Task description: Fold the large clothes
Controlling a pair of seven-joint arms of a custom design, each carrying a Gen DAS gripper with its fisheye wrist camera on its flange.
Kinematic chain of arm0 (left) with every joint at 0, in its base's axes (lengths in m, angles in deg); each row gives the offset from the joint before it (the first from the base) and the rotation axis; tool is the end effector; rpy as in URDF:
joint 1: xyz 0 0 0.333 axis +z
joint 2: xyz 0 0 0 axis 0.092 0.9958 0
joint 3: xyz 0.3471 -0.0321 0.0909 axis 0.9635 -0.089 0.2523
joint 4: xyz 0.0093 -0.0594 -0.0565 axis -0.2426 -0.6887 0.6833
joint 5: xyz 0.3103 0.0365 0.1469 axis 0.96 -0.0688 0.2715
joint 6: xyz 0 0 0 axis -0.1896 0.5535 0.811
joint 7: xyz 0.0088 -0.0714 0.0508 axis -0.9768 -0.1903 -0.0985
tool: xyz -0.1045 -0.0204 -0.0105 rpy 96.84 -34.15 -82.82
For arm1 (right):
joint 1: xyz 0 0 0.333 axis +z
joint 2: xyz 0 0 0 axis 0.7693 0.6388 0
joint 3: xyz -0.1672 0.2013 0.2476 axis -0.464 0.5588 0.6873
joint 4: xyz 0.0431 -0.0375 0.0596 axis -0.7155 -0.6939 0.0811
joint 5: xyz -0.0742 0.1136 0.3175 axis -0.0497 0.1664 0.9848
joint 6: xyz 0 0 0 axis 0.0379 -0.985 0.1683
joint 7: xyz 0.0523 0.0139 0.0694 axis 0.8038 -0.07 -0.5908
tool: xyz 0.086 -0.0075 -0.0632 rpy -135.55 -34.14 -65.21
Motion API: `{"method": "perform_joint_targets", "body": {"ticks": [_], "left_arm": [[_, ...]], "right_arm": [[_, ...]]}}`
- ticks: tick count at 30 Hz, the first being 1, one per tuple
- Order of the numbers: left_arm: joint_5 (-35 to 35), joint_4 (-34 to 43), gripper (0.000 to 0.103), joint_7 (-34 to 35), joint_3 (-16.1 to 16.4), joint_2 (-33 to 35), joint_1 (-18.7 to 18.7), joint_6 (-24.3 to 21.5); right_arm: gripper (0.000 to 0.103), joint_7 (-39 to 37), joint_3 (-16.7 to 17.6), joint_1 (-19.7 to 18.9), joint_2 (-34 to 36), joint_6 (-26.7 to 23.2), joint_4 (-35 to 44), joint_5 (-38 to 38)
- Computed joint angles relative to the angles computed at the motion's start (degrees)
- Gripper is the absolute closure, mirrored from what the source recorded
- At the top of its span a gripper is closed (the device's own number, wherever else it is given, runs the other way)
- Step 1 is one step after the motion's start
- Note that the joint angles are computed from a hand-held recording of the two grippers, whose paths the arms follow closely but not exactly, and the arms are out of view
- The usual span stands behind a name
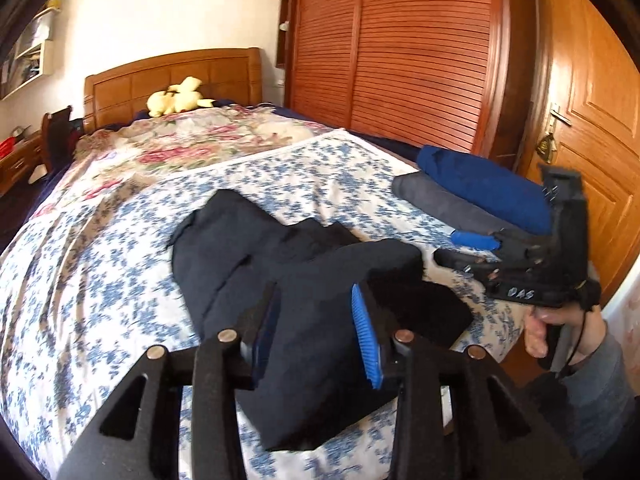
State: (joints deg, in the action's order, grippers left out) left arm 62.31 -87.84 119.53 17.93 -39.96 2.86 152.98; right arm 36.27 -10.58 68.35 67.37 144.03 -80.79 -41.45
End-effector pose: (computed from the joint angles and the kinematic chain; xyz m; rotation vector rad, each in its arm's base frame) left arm 0.6919 -0.2522 0.4963 -1.2179 2.2021 -1.2133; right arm 0.6077 0.1434 0.4536 -1.6463 1.5470 -0.6945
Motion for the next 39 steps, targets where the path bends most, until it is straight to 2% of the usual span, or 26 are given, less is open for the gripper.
{"method": "perform_joint_targets", "body": {"ticks": [2, 6, 10, 13, 15, 17, 21, 25, 28, 29, 30, 31, 32, 33, 34, 35, 36, 37, 39], "left_arm": [[-0.46, -0.86, 0.067, -0.07, -0.05, -0.06, 0.95, 0.76], [-0.02, -2.17, 0.067, -1.05, 0.94, 0.03, 1.57, 2.09], [0.24, -3.23, 0.067, -1.76, 0.48, 0.40, 3.13, 2.96], [0.79, -4.51, 0.067, -2.12, 0.30, 0.33, 3.95, 4.24], [1.29, -5.36, 0.067, -2.30, -0.07, 0.26, 4.67, 5.08], [1.72, -5.85, 0.067, -2.57, -0.62, 0.30, 5.48, 5.42], [2.44, -6.77, 0.067, -3.42, -1.26, 0.44, 6.63, 6.28], [2.97, -7.28, 0.067, -4.21, -2.35, 0.70, 7.77, 6.79], [3.47, -7.51, 0.067, -4.97, -2.56, 0.88, 8.05, 7.10], [3.68, -7.56, 0.067, -5.19, -2.59, 0.91, 8.10, 7.14], [3.89, -7.54, 0.067, -5.47, -2.46, 0.96, 8.01, 7.17], [4.08, -7.51, 0.067, -5.79, -2.30, 1.01, 7.88, 7.23], [4.26, -7.53, 0.067, -6.02, -2.32, 1.03, 7.89, 7.24], [4.42, -7.56, 0.067, -6.15, -2.52, 1.07, 8.00, 7.30], [4.60, -7.60, 0.067, -6.22, -2.74, 1.16, 8.12, 7.46], [4.79, -7.62, 0.067, -6.35, -2.78, 1.20, 8.14, 7.49], [5.01, -7.53, 0.067, -6.41, -2.92, 1.30, 8.21, 7.34], [5.22, -7.51, 0.067, -6.37, -3.11, 1.38, 8.27, 7.18], [5.56, -7.55, 0.067, -6.25, -3.28, 1.41, 8.32, 6.93]], "right_arm": [[0.042, -1.20, -4.21, 4.54, 0.20, -1.32, 1.65, 1.19], [0.042, -2.27, -7.74, 8.69, 0.92, -1.63, 4.80, 2.42], [0.042, -2.97, -6.43, 8.52, 1.71, -2.45, 8.32, 1.63], [0.042, -3.59, -6.72, 9.67, 3.64, -4.98, 12.51, 0.03], [0.042, -3.36, -4.72, 8.19, 4.81, -6.42, 14.63, -1.30], [0.042, -3.30, -0.69, 5.06, 6.34, -8.07, 16.81, -2.71], [0.042, -2.57, 3.11, 1.93, 8.10, -10.58, 18.65, -4.34], [0.042, -4.54, 12.06, -5.43, 9.58, -13.06, 19.20, -4.37], [0.044, -5.97, 15.16, -7.89, 9.60, -13.38, 18.17, -3.82], [0.048, -6.90, 16.97, -9.32, 9.57, -13.16, 17.64, -3.58], [0.058, -7.54, 18.01, -10.11, 9.47, -12.94, 17.19, -3.37], [0.076, -7.36, 19.24, -11.22, 9.30, -12.59, 16.62, -4.30], [0.086, -10.93, 19.63, -11.09, 8.81, -11.93, 15.86, -1.21], [0.093, -11.66, 18.03, -9.60, 8.20, -11.18, 15.21, -0.59], [0.095, -8.41, 14.42, -7.02, 7.13, -9.07, 13.62, -3.96], [0.096, -7.83, 11.41, -4.45, 5.95, -7.01, 12.00, -4.28], [0.096, -5.76, 10.40, -3.89, 4.88, -4.68, 10.26, -5.98], [0.097, -6.73, 10.53, -3.89, 3.99, -3.49, 8.99, -4.51], [0.097, -5.79, 8.64, -2.63, 2.42, -1.61, 6.64, -4.50]]}}
